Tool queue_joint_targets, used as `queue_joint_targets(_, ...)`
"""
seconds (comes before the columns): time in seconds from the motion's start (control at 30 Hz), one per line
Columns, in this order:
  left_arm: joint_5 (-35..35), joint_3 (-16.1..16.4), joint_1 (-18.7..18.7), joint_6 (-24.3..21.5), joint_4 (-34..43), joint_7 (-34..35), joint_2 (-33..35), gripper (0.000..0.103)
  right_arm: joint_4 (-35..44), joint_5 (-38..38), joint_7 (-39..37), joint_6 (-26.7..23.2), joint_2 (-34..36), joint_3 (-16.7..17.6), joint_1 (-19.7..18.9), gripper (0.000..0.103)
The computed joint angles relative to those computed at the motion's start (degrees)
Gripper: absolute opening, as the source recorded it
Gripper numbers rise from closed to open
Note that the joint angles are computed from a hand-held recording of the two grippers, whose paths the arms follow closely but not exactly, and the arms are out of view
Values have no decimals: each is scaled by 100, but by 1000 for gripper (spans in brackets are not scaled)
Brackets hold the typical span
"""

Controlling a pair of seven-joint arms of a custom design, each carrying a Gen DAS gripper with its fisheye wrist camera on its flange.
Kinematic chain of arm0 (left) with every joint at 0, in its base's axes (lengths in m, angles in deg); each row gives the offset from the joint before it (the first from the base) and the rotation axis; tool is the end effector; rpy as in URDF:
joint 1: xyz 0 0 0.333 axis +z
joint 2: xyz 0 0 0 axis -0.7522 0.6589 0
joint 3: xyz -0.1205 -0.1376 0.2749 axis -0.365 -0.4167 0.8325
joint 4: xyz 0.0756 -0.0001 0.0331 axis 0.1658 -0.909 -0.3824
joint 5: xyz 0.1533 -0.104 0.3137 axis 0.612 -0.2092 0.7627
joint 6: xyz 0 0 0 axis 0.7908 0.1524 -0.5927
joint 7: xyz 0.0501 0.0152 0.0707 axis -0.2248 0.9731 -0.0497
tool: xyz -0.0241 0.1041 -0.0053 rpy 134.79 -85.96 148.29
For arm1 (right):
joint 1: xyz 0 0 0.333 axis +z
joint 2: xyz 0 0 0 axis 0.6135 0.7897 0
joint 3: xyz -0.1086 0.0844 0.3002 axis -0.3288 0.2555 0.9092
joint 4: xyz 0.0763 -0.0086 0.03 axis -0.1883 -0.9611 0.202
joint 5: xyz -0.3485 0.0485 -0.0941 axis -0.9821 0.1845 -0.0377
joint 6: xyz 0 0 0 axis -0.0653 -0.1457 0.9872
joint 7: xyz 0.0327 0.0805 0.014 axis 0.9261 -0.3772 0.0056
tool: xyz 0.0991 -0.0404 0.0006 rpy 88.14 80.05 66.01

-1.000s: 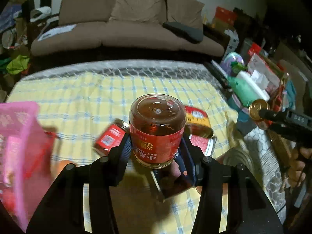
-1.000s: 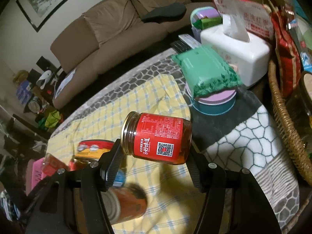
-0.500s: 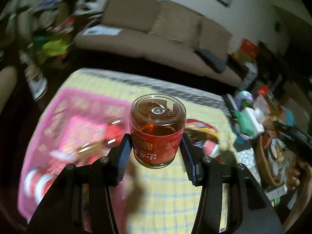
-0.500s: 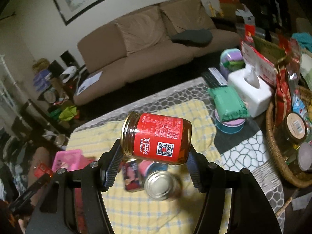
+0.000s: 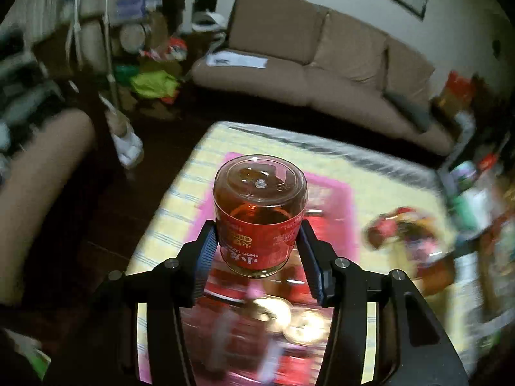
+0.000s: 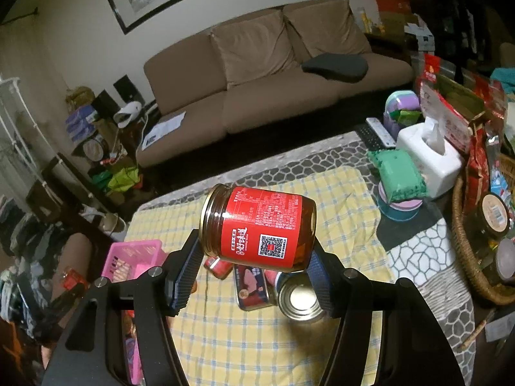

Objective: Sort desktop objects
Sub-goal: 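Carry both jars over the pink basket and open both grippers to drop them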

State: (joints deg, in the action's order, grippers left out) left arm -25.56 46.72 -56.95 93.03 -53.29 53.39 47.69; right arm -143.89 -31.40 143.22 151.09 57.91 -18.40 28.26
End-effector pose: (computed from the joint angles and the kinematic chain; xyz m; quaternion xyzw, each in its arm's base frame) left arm 0.6074 -0.0940 0.4274 -0.7884 0.4944 -0.2347 0.2809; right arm 0.7441 -0.0243 0.5032 -0.7046 0.5783 -0.0891 0.4016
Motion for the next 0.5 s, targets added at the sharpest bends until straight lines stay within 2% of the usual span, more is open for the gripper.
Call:
queue_joint_targets(0.07, -284, -92, 87, -120, 95, 433, 173, 47, -5, -106, 45, 16, 20, -32, 74, 64)
queue_joint_targets(0.2, -1198, -99, 230, 244, 4, 712, 327, 47, -90, -204, 35, 62, -20, -9, 136, 64)
queue_joint_targets(0.27, -1340, 12, 146, 285, -28, 837, 345, 47, -102, -216, 10, 41, -28, 10, 146, 64)
queue_joint_targets(0.33, -1684, -12, 178, 330, -33, 1209, 399, 47, -73, -221, 3, -19, -7, 21, 152, 64)
queue_joint_targets(0.37, -1985, -101, 273, 449, -72, 1467, 421, 47, -69, -224, 5, -45, 0, 23, 158, 64)
queue_joint_targets(0.4, -2526, -366, 538, 623, -152, 1939, 448, 47, -63, -239, 19, -73, 4, 20, 175, 64)
queue_joint_targets(0.47, -3186, -649, 776, 696, -191, 2460, 481, 47, -47, -289, 57, -113, 13, 3, 219, 64)
queue_joint_targets(0.5, -3273, -587, 707, 630, -185, 2505, 469, 50, -45, -323, 74, -129, 16, -6, 246, 64)
